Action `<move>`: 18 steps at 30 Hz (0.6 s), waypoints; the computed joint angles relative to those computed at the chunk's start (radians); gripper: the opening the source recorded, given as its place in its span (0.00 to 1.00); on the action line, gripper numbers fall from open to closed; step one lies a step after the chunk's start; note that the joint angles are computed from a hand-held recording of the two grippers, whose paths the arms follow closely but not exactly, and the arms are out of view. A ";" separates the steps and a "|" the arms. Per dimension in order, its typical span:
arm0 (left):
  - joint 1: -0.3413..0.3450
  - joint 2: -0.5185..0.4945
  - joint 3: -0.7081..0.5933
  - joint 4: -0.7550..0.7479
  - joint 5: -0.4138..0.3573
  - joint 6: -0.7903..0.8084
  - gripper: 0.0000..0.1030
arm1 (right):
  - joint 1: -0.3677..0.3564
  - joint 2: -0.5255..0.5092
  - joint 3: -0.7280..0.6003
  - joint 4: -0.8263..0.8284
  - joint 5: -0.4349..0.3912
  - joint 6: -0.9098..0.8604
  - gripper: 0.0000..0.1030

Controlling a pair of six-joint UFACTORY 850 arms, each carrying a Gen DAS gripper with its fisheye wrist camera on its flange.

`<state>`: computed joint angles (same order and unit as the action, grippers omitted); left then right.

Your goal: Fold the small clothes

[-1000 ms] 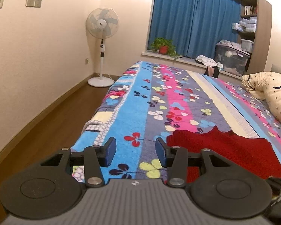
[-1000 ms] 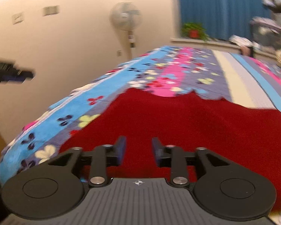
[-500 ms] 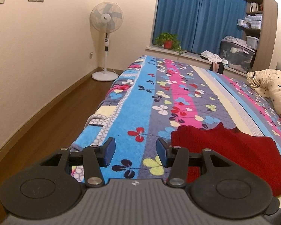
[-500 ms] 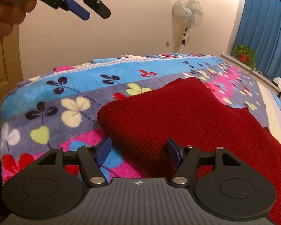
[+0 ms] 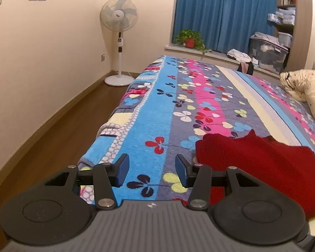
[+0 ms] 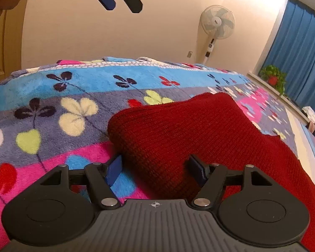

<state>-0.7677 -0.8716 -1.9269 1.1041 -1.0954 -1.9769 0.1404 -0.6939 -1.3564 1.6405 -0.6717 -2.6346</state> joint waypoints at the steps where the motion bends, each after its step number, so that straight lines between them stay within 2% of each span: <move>1: 0.003 -0.001 -0.001 -0.004 0.004 -0.006 0.52 | 0.001 0.001 0.002 0.007 -0.002 -0.015 0.69; 7: 0.013 -0.026 -0.035 -0.037 0.034 0.038 0.52 | 0.018 0.002 0.016 0.077 -0.014 -0.151 0.67; 8: 0.016 -0.027 -0.034 -0.041 0.054 0.044 0.53 | 0.019 0.002 0.018 0.082 -0.019 -0.165 0.64; 9: 0.022 -0.022 -0.023 -0.044 0.089 0.041 0.57 | 0.017 0.000 0.014 0.061 -0.030 -0.153 0.49; 10: 0.030 -0.016 -0.011 -0.047 0.128 0.035 0.59 | 0.015 0.001 0.010 0.031 -0.043 -0.132 0.40; 11: 0.042 -0.004 0.014 -0.050 0.192 0.014 0.61 | 0.011 0.007 0.018 0.041 -0.062 -0.150 0.27; 12: 0.056 0.010 0.040 -0.048 0.259 -0.017 0.64 | 0.005 0.016 0.031 0.072 -0.086 -0.174 0.20; 13: 0.073 0.024 0.070 -0.041 0.340 -0.057 0.67 | -0.001 0.022 0.035 0.087 -0.105 -0.166 0.18; 15: 0.110 0.032 0.103 -0.037 0.499 -0.123 0.82 | -0.014 0.033 0.039 0.103 -0.140 -0.131 0.16; 18: 0.167 0.009 0.105 -0.005 0.726 -0.234 0.86 | -0.031 0.045 0.048 0.129 -0.184 -0.137 0.15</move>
